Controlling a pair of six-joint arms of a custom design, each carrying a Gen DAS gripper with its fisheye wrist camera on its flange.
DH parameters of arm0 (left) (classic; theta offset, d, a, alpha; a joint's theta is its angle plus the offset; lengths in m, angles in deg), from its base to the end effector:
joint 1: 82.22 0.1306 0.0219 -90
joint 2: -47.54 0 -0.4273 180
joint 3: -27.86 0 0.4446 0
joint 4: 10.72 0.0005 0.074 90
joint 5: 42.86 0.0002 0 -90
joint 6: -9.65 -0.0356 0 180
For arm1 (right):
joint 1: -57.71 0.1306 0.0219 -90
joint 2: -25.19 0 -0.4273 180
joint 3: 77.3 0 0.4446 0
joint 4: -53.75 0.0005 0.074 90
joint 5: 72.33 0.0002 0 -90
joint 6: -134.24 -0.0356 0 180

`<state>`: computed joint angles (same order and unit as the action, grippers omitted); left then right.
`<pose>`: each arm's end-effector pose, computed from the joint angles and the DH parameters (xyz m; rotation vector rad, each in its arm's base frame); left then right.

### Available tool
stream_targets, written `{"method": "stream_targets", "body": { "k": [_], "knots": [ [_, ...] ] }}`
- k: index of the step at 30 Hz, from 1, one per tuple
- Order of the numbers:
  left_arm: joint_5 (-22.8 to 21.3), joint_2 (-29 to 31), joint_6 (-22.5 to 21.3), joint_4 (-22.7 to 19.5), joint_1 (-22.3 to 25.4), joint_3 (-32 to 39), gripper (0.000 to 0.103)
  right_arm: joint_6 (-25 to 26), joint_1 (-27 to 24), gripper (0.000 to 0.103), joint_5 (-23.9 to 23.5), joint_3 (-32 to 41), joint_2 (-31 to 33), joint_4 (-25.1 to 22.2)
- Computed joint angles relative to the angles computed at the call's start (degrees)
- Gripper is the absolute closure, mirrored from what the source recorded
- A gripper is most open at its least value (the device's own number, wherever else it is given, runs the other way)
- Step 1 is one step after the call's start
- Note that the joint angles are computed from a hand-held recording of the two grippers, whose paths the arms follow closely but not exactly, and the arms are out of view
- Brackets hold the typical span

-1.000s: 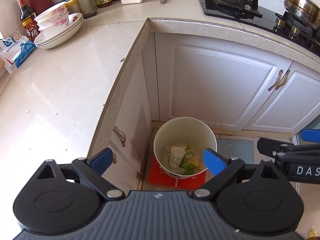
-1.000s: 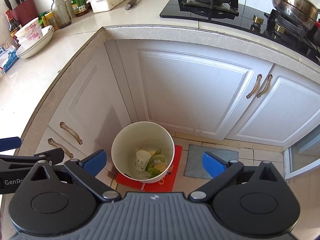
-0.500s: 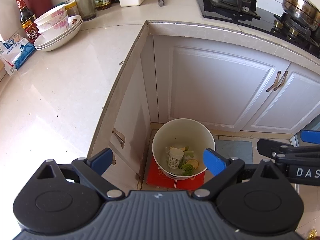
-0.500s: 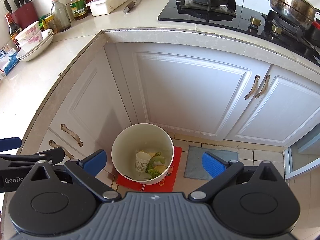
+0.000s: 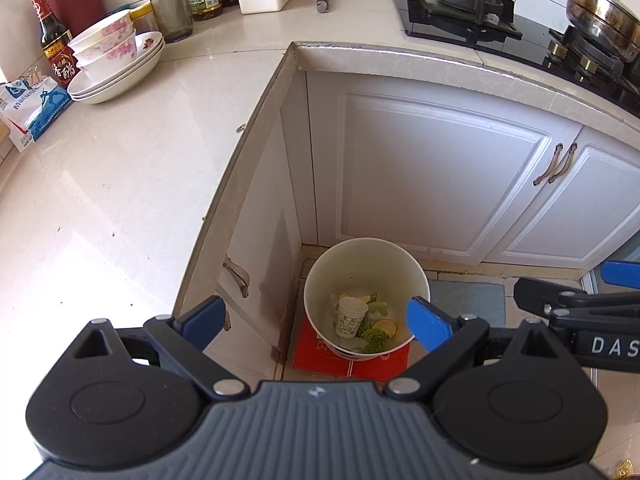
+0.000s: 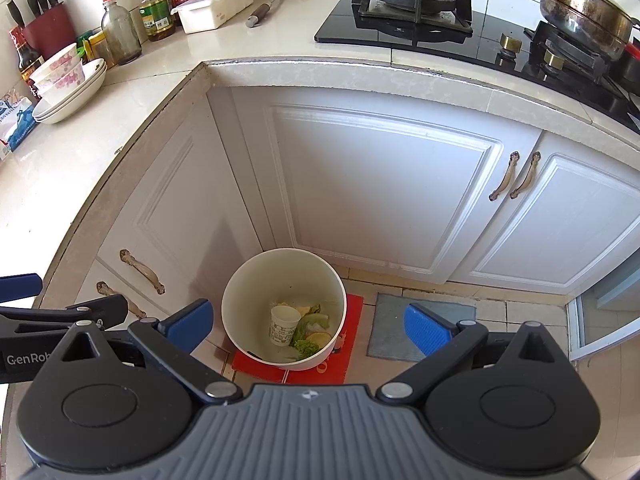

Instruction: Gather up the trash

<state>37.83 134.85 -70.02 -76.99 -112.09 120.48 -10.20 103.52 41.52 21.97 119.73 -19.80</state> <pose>0.4339 -0.2431 0.5031 0.3889 2.5828 -0.0327 0.3851 0.3748 0.4938 0.2969 2.5753 0.0210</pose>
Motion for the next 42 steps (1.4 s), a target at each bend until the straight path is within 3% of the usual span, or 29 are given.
{"method": "stream_targets", "body": {
  "k": [42],
  "knots": [
    [-1.1,0.4,0.9,-0.8,-0.6,0.5,0.006,1.6,-0.6,0.0,-1.0,-1.0,-0.9,1.0]
  ]
}}
